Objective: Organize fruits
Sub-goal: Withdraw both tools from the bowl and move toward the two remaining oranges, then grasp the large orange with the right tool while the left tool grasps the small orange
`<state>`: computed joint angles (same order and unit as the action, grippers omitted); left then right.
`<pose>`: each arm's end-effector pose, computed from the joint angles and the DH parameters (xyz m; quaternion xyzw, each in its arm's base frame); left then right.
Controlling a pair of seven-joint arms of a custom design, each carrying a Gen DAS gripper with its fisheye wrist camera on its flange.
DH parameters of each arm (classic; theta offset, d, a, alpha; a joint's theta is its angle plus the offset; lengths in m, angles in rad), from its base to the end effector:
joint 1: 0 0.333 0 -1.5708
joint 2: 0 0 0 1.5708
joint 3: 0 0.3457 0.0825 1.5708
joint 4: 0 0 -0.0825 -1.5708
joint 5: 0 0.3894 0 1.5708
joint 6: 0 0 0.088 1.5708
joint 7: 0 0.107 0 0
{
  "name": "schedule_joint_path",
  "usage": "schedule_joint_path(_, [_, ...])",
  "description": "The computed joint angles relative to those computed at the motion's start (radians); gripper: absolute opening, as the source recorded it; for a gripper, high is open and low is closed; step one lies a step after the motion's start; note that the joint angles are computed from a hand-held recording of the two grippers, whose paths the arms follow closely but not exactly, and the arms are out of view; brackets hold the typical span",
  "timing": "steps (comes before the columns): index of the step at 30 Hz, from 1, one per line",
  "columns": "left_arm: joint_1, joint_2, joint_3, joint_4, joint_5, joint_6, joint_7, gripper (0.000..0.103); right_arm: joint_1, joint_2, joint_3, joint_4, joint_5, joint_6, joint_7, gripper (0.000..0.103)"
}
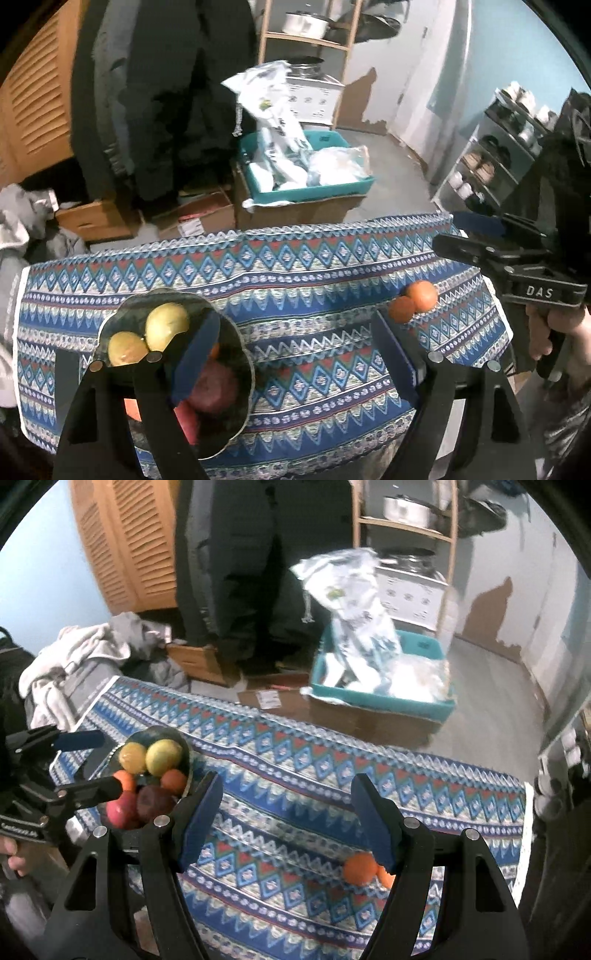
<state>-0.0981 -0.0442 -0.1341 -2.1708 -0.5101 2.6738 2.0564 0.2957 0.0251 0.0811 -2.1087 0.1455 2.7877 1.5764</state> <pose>0.5582 -0.1177 0.4976 -0.5544 0.7720 -0.2928 0.1045 0.5597 0.2140 0.5067 -0.7475 0.5800 -0.1406 0.2915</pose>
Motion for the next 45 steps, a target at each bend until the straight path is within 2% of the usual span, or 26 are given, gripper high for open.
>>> schedule_joint_path(21, [-0.073,0.070,-0.069,0.066,0.112,0.016,-0.078,0.086,-0.080,-0.074,-0.052,-0.146,-0.021,-0.007,0.032,0.073])
schedule_joint_path(32, [-0.097,0.152,-0.091,0.107,0.238,0.012,-0.173,0.086,-0.114,-0.031,-0.068,-0.170,0.026,-0.049,-0.003,0.073])
schedule_joint_path(35, [-0.101,0.179,-0.094,0.114,0.271,0.031,-0.192,0.086,-0.121,-0.013,-0.068,-0.170,0.042,-0.054,-0.025,0.073])
schedule_joint_path(45, [-0.110,0.315,-0.091,0.200,0.401,0.027,-0.293,0.086,-0.145,0.085,-0.053,-0.138,0.137,-0.086,-0.097,0.073])
